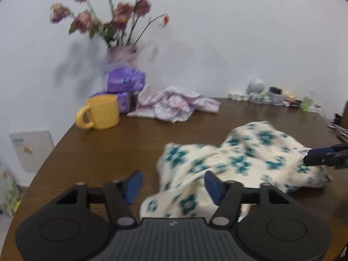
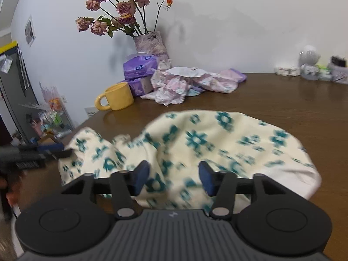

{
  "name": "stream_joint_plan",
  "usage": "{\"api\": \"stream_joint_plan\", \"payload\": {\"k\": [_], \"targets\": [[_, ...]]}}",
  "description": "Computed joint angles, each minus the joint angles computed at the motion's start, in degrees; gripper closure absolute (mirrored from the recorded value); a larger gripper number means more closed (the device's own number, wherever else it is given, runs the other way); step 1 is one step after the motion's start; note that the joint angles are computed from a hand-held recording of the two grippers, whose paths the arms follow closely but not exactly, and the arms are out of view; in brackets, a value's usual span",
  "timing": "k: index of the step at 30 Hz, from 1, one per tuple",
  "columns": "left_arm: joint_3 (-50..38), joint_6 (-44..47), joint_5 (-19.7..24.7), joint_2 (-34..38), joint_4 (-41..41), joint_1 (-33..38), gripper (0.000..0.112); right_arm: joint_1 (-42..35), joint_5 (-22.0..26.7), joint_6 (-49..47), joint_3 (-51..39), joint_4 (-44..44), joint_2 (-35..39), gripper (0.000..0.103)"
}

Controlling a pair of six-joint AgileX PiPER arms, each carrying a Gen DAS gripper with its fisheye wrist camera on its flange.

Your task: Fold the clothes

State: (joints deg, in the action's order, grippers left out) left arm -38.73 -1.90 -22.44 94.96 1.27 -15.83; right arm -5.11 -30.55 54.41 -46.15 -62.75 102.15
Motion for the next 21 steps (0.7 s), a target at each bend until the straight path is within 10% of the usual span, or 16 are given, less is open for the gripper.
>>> {"api": "stream_joint_plan", "payload": {"k": [5, 13, 21], "targets": [[2.6, 2.0, -0.09, -1.24, 3.24, -4.83, 0.039, -2.6, 0.96, -17.5, 9.34, 12.29, -3.42, 0.043], [-3.4, 39.02, -2.84, 8.43, -31.92, -17.37, 0.039, -2.74, -1.54, -31.69, 13.22, 24.49, -1.49, 0.037], [-8.65, 45.36, -3.5, 13.99, -40.44, -17.64, 0.04, -2.08, -2.89, -34.68, 12.46, 26.83, 0.66, 0.038]]}}
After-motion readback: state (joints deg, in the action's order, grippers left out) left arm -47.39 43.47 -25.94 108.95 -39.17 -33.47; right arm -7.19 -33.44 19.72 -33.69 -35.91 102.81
